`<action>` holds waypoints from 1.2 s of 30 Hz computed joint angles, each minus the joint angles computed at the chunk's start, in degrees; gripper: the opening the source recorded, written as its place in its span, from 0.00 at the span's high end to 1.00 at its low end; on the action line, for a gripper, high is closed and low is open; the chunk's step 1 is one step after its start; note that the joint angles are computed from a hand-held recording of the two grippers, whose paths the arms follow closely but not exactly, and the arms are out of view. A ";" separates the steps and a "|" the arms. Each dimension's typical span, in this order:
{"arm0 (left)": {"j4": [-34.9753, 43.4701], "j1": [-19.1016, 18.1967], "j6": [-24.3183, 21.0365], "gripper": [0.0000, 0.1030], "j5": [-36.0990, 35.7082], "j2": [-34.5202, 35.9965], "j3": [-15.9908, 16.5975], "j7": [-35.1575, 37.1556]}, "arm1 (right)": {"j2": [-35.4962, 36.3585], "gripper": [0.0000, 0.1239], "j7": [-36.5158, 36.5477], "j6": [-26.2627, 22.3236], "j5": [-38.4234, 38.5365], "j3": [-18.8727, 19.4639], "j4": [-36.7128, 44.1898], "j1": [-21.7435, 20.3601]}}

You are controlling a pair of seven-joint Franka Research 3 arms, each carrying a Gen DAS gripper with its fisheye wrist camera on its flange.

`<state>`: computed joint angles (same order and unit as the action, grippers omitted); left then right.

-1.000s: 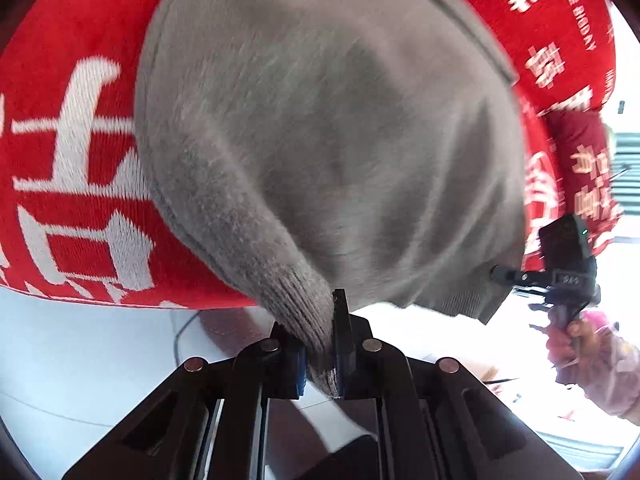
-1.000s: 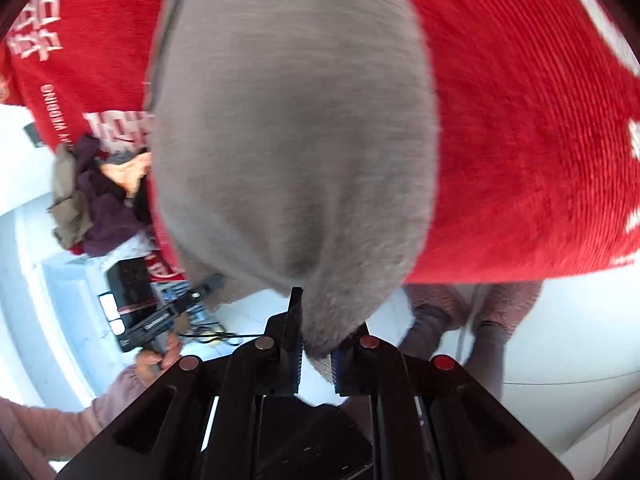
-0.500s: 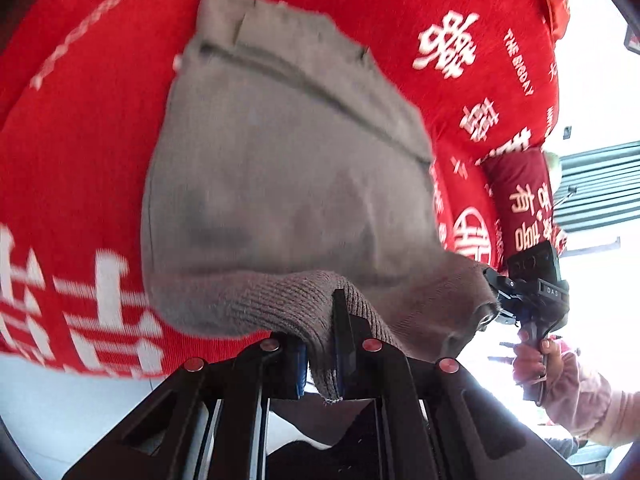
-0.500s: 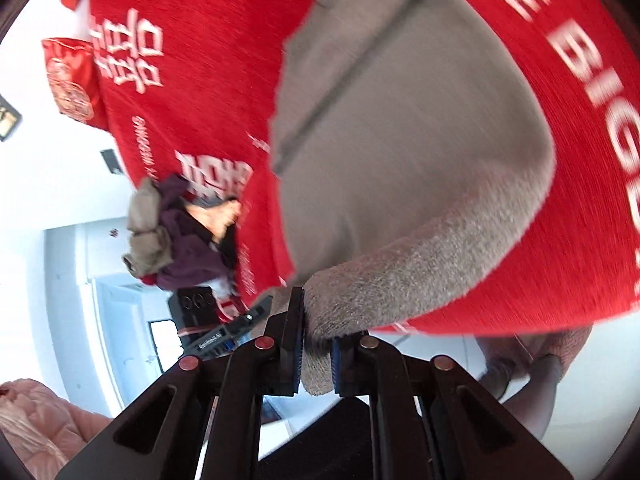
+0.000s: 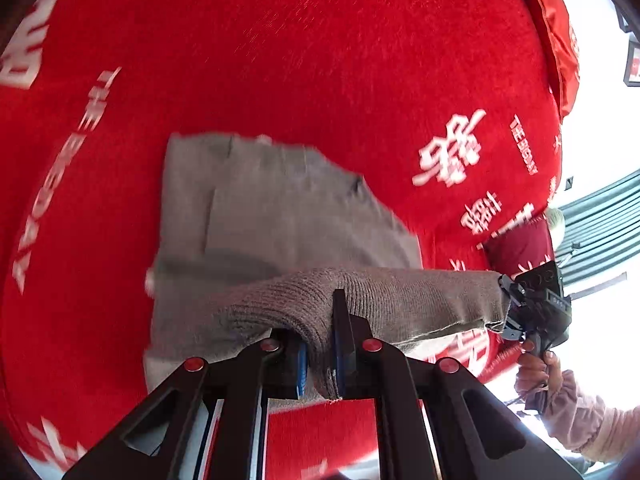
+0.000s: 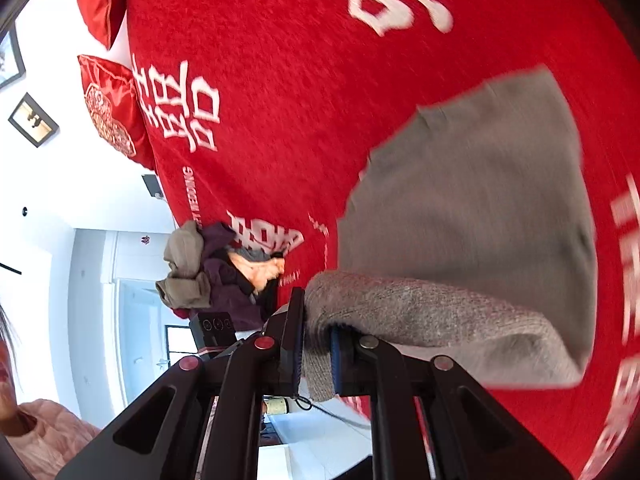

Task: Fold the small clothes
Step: 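Lift the held hem with both tools and fold it over toward the collar, then open both tools to release the folded hem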

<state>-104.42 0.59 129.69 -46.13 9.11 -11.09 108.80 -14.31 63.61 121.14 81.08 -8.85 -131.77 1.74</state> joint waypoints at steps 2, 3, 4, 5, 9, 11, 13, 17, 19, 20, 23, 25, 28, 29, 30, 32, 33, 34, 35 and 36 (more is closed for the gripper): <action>6.45 -0.94 1.39 0.90 3.02 5.87 -0.41 -2.56 | 6.79 0.90 -0.74 -2.25 0.22 -1.00 6.32 -0.61; 9.34 -1.16 1.94 0.90 4.61 8.65 -0.71 -4.11 | 9.14 0.90 -0.65 -2.87 0.41 -0.87 8.29 -1.26; 13.39 -1.73 2.67 0.90 7.07 12.57 -0.93 -6.66 | 12.50 0.90 -0.12 -3.44 0.66 -0.70 10.99 -2.05; 15.73 -1.93 3.04 0.90 8.72 14.93 -1.24 -8.25 | 15.06 0.90 0.48 -3.74 0.85 -0.17 13.05 -2.87; 27.11 -4.88 1.88 0.90 19.04 25.72 -0.44 -17.24 | 26.38 0.90 4.65 -4.35 -3.02 2.18 22.25 -5.75; 31.95 -6.61 -0.17 0.90 24.55 29.82 0.77 -22.12 | 30.10 0.90 7.11 -4.24 -5.44 3.40 24.79 -6.81; 34.94 -6.98 -2.00 0.89 27.77 32.22 0.86 -25.16 | 32.78 0.89 9.56 -3.64 -7.00 4.60 26.40 -7.79; 39.40 -6.31 -5.43 0.71 31.81 34.24 -0.19 -30.10 | 34.98 0.85 13.80 -2.98 -7.90 7.23 27.75 -9.97; 39.93 -6.35 -5.81 0.46 34.84 33.68 -0.19 -32.01 | 34.90 0.67 13.55 -2.97 -7.56 8.29 28.32 -10.88; 39.08 -6.18 -4.89 0.38 36.15 32.75 -0.29 -32.57 | 34.39 0.60 13.00 -2.61 -7.09 8.69 28.18 -11.15; 39.37 -5.66 -4.82 0.37 38.91 31.70 -0.61 -33.70 | 32.76 0.49 10.74 -0.10 -4.19 9.14 27.84 -11.69; 38.85 -5.77 -5.10 0.37 41.18 30.81 -0.23 -34.29 | 31.69 0.49 11.68 1.89 -6.67 8.59 28.35 -11.09; 37.91 -6.19 -6.11 0.37 43.93 29.47 -0.19 -34.11 | 30.54 0.52 12.40 1.33 -13.90 8.08 29.40 -10.04; 36.75 -6.05 -5.90 0.37 44.04 28.73 -0.71 -33.19 | 30.27 0.54 12.26 0.73 -16.05 8.08 29.72 -9.66; 36.77 -5.95 -6.16 0.37 43.88 28.77 -1.13 -32.60 | 29.98 0.57 11.87 -0.02 -18.52 8.14 30.06 -9.14; 37.15 -6.00 -7.35 0.37 43.03 29.55 -2.31 -30.78 | 30.14 0.58 11.37 -1.22 -21.41 8.31 30.81 -8.40; 37.83 -6.58 -8.03 0.37 43.18 30.24 -2.34 -30.73 | 30.62 0.58 11.05 -1.67 -22.81 8.49 31.45 -7.92; 39.07 -7.22 -9.06 0.37 43.55 31.39 -2.20 -30.76 | 31.22 0.58 11.26 -1.76 -24.41 8.60 32.15 -7.33; 40.70 -8.12 -9.96 0.37 44.33 32.87 -1.74 -31.26 | 31.89 0.58 12.00 -1.70 -26.25 8.61 32.85 -6.74; 42.82 -9.21 -10.58 0.37 45.61 34.65 -0.87 -32.35 | 32.90 0.58 13.24 -1.39 -28.42 8.59 33.82 -6.03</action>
<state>-61.60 -8.61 119.11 -0.52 43.75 -11.96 76.46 18.59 76.85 119.75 52.66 -0.26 -97.96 -4.29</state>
